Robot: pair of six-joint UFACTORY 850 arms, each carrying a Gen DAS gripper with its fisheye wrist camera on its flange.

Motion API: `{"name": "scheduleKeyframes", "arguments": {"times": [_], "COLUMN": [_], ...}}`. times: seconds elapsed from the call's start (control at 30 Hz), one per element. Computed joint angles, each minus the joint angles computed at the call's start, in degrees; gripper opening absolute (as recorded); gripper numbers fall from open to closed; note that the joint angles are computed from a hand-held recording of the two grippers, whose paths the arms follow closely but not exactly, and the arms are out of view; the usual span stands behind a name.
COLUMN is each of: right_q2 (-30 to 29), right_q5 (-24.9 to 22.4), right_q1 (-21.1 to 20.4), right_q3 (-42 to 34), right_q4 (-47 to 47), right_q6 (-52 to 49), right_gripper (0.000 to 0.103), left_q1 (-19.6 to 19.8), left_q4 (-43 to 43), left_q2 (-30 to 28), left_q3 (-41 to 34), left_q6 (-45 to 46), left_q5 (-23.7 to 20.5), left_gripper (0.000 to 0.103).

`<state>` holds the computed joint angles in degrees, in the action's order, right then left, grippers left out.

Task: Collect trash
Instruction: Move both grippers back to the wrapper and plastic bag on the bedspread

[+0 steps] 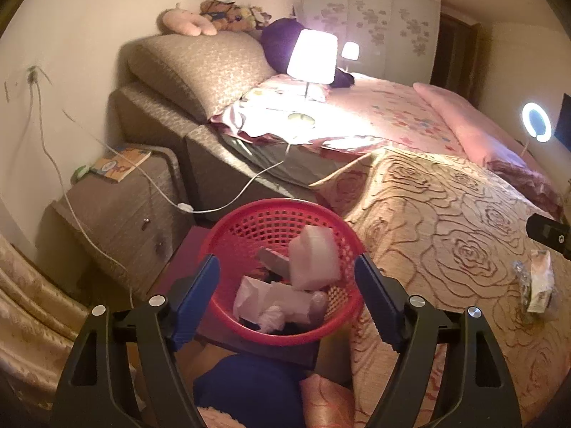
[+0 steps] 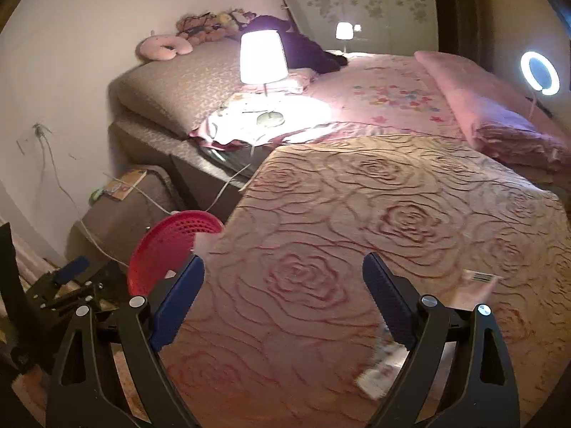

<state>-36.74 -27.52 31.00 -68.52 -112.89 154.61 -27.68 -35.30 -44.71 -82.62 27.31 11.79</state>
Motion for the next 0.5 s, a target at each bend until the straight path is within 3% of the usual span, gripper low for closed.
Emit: {"name": "scheduleKeyframes", "arguments": {"times": [0.5], "right_q2": [8.8], "right_q5": [-6.5], "right_q1": [-1.6], "right_q3": [14.9], "right_q4": [2.6], "right_q6": [5.6], "right_gripper": [0.087], "left_q1": [-5.1], "left_q4": [14.1], "left_q2": [0.0], "left_q3": [1.5], "left_q6": [-10.0], "left_q5": [-1.8], "left_gripper": [0.075]}}
